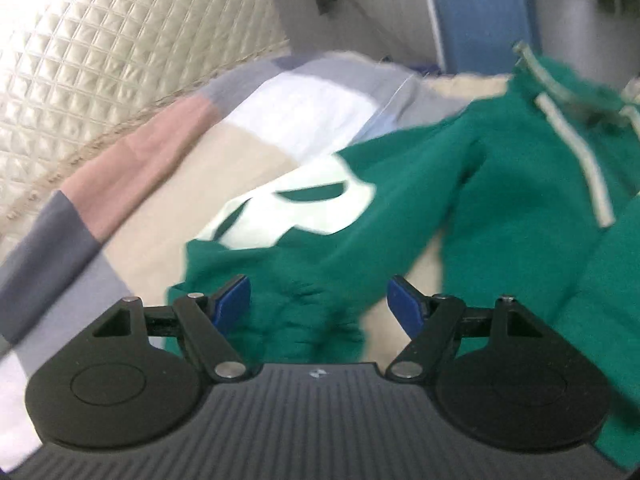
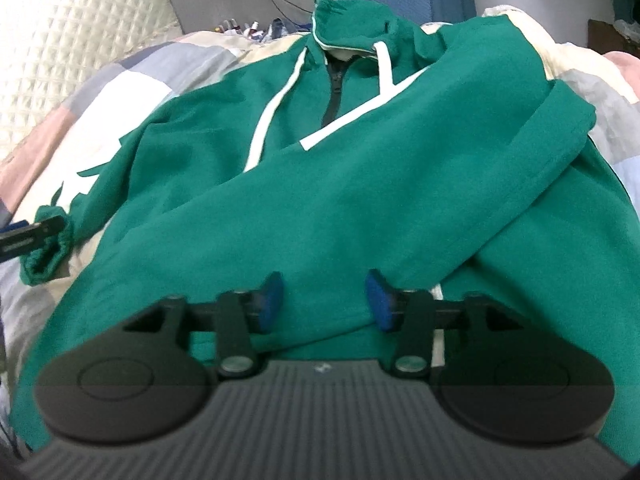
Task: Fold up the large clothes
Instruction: 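Grasp the other sleeve cuff with the left gripper and lift it, then lay the sleeve across the hoodie front with the left gripper and release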
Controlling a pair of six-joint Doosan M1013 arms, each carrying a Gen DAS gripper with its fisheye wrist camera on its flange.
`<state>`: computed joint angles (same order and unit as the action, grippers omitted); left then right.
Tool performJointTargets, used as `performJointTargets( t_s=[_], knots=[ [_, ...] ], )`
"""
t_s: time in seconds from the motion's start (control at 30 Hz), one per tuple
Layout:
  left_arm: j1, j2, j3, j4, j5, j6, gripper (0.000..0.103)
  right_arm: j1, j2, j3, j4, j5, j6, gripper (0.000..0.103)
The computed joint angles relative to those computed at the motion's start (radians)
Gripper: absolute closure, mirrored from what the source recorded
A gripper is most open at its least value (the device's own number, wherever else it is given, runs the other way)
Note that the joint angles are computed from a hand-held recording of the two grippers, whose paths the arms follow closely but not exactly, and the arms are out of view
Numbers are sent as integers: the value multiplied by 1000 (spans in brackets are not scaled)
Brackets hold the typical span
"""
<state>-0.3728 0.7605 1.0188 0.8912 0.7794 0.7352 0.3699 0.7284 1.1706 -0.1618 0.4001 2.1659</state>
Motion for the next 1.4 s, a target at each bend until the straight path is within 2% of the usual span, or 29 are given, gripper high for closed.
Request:
performJointTargets(
  t_s=[0.03, 0.1, 0.23, 0.3, 0.4, 0.57, 0.7, 0.83, 0.97, 1.07, 1.13, 1.27, 1.4],
  knots=[
    [1, 10, -11, 2, 27, 21, 23, 1, -1, 1, -4, -4, 4, 35],
    [2, 28, -27, -7, 60, 84, 22, 2, -1, -5, -11, 6, 3, 35],
    [2, 33, -14, 27, 57, 108, 24, 4, 3, -17, -28, 27, 15, 34],
    [5, 29, -14, 25, 47, 118, 49, 4, 3, -18, -27, 33, 16, 35],
    [8, 2, 3, 45, 35, 92, 63, 4, 2, -22, -24, 47, 14, 35],
    [17, -45, -16, 67, 37, 65, 67, -3, -19, 4, 2, 42, 32, 34],
    [5, -68, -79, 99, 19, 69, 68, -9, -54, 55, 6, -9, 89, 34],
    [-34, -78, -152, 122, -23, 129, 68, 0, -88, 113, -78, -42, 179, 34],
    [-89, -71, -233, 78, -76, 257, 69, 2, -112, 146, -98, -65, 175, 34],
    [-136, -57, -289, -8, -114, 370, 69, 10, -137, 174, -383, -73, 407, 34],
    [-160, -46, -318, -124, -138, 451, 69, 9, -153, 197, -510, -77, 509, 34],
    [-205, -16, -361, -344, -158, 593, 69, -8, -185, 244, -506, -140, 582, 34],
    [-228, 45, -436, -562, -103, 739, 68, -10, -201, 259, -622, -122, 726, 34]
  ],
)
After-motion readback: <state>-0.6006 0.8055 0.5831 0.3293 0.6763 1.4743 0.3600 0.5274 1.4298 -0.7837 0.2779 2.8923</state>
